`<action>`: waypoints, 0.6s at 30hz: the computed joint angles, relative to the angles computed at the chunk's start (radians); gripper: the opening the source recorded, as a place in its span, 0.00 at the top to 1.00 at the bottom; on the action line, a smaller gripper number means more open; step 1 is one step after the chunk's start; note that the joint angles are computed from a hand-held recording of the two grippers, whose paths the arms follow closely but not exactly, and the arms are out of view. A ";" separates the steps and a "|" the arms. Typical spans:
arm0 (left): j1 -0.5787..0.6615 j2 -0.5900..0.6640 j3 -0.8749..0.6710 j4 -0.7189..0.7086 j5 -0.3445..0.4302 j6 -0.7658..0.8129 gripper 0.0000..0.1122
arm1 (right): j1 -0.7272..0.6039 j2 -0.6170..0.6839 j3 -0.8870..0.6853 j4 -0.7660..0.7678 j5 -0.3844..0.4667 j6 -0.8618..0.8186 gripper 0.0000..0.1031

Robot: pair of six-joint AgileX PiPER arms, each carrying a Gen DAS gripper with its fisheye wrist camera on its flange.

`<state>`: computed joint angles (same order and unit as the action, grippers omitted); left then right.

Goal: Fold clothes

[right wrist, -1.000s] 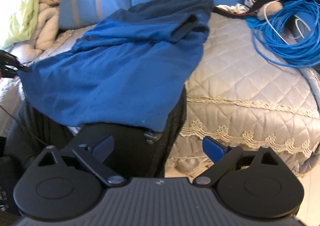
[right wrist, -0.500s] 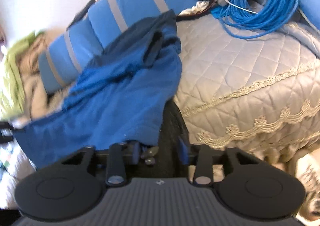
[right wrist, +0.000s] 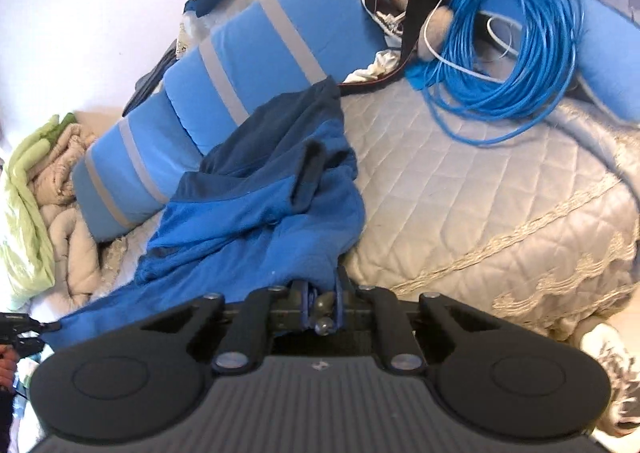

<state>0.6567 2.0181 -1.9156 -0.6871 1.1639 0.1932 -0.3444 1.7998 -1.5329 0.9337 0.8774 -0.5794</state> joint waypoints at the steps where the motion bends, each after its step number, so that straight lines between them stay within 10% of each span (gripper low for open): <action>1: 0.004 -0.011 0.018 -0.005 -0.003 0.011 0.88 | -0.001 -0.008 -0.004 -0.023 0.005 0.014 0.88; 14: 0.053 -0.099 0.326 -0.091 -0.052 0.220 0.86 | -0.072 -0.043 0.147 -0.071 0.034 0.058 0.88; 16: 0.056 -0.094 0.317 -0.072 -0.043 0.215 0.86 | -0.071 -0.035 0.145 -0.098 0.059 0.070 0.81; 18: 0.056 -0.105 0.306 -0.050 -0.034 0.213 0.82 | -0.063 -0.038 0.133 -0.148 0.073 0.102 0.48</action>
<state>0.7130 1.9127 -1.6097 -0.7367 1.1299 0.4064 -0.4071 1.7615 -1.4001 0.7852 0.9505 -0.4772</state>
